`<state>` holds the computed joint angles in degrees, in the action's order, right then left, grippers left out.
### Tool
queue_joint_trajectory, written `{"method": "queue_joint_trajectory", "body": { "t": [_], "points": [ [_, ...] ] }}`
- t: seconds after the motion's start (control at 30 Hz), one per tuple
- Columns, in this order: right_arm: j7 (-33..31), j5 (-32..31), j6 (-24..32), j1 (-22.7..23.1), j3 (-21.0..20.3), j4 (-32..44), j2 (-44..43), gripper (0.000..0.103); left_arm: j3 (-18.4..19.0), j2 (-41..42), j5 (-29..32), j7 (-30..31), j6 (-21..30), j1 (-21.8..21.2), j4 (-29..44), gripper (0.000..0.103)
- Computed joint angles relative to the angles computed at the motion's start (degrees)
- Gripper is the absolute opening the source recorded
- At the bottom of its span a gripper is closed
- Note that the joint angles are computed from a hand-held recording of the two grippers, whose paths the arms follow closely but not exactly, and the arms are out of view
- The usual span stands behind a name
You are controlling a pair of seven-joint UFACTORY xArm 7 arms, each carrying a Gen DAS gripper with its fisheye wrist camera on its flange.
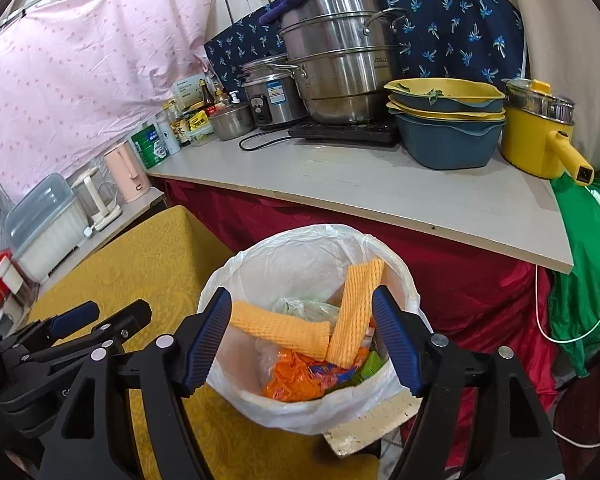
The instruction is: Collect trash
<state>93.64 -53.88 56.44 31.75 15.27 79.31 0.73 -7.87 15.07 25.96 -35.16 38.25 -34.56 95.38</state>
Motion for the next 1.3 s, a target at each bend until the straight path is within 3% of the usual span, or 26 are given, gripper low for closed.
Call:
{"method": "queue_joint_trajectory", "body": {
  "t": [0.23, 0.63, 1.07, 1.17, 1.3],
  "points": [
    [-1.41, 0.48, 4.91, 2.04, 1.47, 1.09, 0.07, 0.084, -0.62, -5.0, 1.65, -2.1, -0.76, 1.04, -6.37, 0.085],
    [0.04, 0.97, 13.48, 6.09, 3.16, 3.19, 0.94, 0.084, -3.48, -10.87, 2.08, -2.47, -0.36, 3.62, -13.97, 0.088],
    [-0.33, 1.17, 16.7, 9.41, 2.89, 5.42, 2.73, 0.087, -5.48, -14.69, 1.1, -2.57, -0.65, 5.87, -18.65, 0.09],
    [0.22, 1.19, 16.89, 9.84, 2.73, 5.33, 2.74, 0.095, -5.73, -15.33, 1.05, -2.6, -0.79, 6.28, -19.34, 0.09],
    [0.63, 1.52, 16.88, 9.97, 2.63, 5.06, 2.56, 0.096, -6.02, -15.56, 0.79, -2.43, -0.72, 6.63, -19.6, 0.09]
  ]
}}
